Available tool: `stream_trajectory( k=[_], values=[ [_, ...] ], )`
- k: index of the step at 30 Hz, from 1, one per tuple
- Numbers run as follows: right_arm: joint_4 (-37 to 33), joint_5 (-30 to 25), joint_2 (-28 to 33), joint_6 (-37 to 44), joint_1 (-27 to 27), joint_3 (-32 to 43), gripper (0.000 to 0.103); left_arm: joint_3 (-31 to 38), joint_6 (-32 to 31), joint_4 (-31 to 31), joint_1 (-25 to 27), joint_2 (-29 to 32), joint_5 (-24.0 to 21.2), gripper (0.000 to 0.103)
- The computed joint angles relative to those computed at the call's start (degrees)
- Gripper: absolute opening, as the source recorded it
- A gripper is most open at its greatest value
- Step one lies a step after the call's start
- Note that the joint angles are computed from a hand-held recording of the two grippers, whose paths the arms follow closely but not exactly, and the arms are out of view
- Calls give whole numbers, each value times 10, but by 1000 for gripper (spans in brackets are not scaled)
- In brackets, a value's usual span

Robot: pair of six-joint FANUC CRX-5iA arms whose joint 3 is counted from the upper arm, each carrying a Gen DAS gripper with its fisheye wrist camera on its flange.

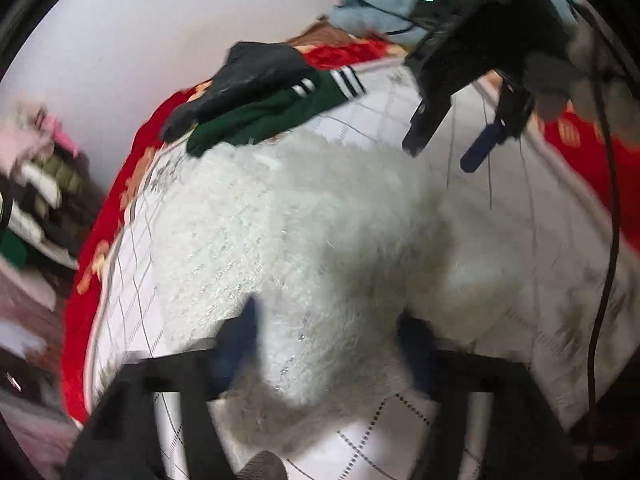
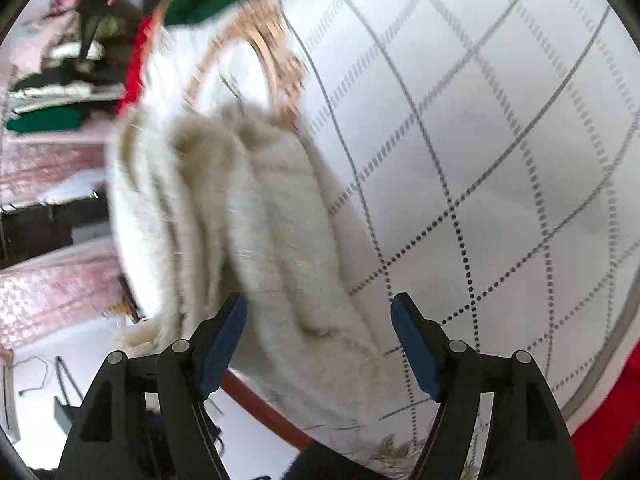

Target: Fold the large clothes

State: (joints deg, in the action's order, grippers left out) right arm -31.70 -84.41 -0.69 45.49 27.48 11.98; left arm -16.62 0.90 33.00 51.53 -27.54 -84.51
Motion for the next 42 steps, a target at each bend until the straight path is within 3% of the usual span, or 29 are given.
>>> stream_trajectory(
  k=[2,5,7,11,12,13,14,20,24,28,32,33,35,37,40,42],
  values=[
    [-30,20,-20,0,-17,3,85,16,43,0,4,7,-15,90],
    [-96,38,-7,15,-34,24,86,53,125,-25,7,26,-51,90],
    [-116,57,45,4,-3,63,86,71,165,-33,22,36,-70,90],
    [-135,32,112,-1,40,111,86,110,293,-58,39,70,-88,90],
    [-140,43,128,-7,50,120,82,117,316,-67,42,81,-83,90],
    [-130,63,126,-13,62,115,42,128,355,-79,42,89,-82,90],
    [-121,76,124,-13,73,116,26,131,367,-83,47,94,-81,90],
    [-58,175,60,-54,127,71,22,159,453,-105,35,123,-46,90],
    [-2,152,32,-159,162,3,22,171,480,-123,14,142,-39,90],
    [-17,142,43,-163,154,-21,32,187,496,-151,-12,168,-38,90],
    [16,60,79,-116,150,75,63,192,496,-160,-28,183,-37,90],
    [29,62,73,-114,151,79,66,191,496,-159,-30,186,-36,90],
    [52,98,54,-116,144,73,84,193,495,-161,-37,192,-34,90],
    [65,126,47,-116,132,72,85,196,493,-164,-44,198,-34,90],
    [71,164,91,-87,115,102,85,198,487,-165,-50,202,-29,90],
    [38,145,144,-54,96,161,85,202,486,-172,-55,205,-27,90]
  ],
)
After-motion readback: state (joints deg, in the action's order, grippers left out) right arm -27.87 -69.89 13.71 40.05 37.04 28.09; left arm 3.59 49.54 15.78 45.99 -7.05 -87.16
